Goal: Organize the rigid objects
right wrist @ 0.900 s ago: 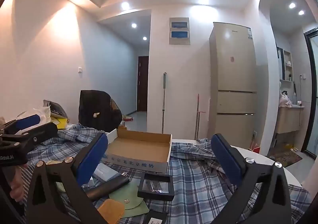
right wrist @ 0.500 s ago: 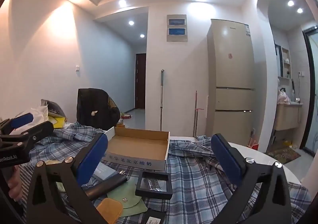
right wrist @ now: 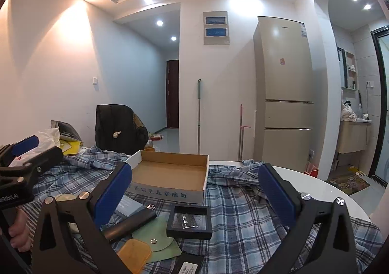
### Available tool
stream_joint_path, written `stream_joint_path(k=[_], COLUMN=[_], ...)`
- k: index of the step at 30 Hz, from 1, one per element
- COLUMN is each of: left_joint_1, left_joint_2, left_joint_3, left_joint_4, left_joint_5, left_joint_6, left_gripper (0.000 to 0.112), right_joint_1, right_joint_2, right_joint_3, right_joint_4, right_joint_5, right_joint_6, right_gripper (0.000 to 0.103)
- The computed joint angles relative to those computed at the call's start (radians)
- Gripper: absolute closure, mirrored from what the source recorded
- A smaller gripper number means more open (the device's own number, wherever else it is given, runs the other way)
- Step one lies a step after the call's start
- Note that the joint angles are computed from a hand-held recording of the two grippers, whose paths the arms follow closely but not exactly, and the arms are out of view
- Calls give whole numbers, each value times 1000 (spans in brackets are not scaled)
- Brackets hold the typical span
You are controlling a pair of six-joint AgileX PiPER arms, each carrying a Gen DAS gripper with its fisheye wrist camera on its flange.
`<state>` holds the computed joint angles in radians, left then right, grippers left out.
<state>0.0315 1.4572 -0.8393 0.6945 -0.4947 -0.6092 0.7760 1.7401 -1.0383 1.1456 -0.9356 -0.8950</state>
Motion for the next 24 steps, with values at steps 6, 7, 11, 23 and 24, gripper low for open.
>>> stream_joint_path(k=[6,7,11,23,24], left_joint_1=[0,-6,-18,-5,-6], left_joint_2=[1,0,1,5,5], left_joint_3=[1,5,1,-11,-11], left_joint_4=[0,-26,-50,-4,-2], left_joint_5=[-2,2,23,23,26], left_joint_6=[4,28,46,-2,1], left_gripper=[9,9,9,9,9], right_joint_1=[8,7,15,25,25], right_joint_2=[2,0,-3,1,2], right_joint_3=[-5,-3,-2,-6,-8], right_joint_4=[6,8,9,18,19], right_joint_5=[-11,-10,-21,-37,-38], right_joint_6=[-13,-14,-21,-29,-30], right_gripper=[0,0,0,0,0])
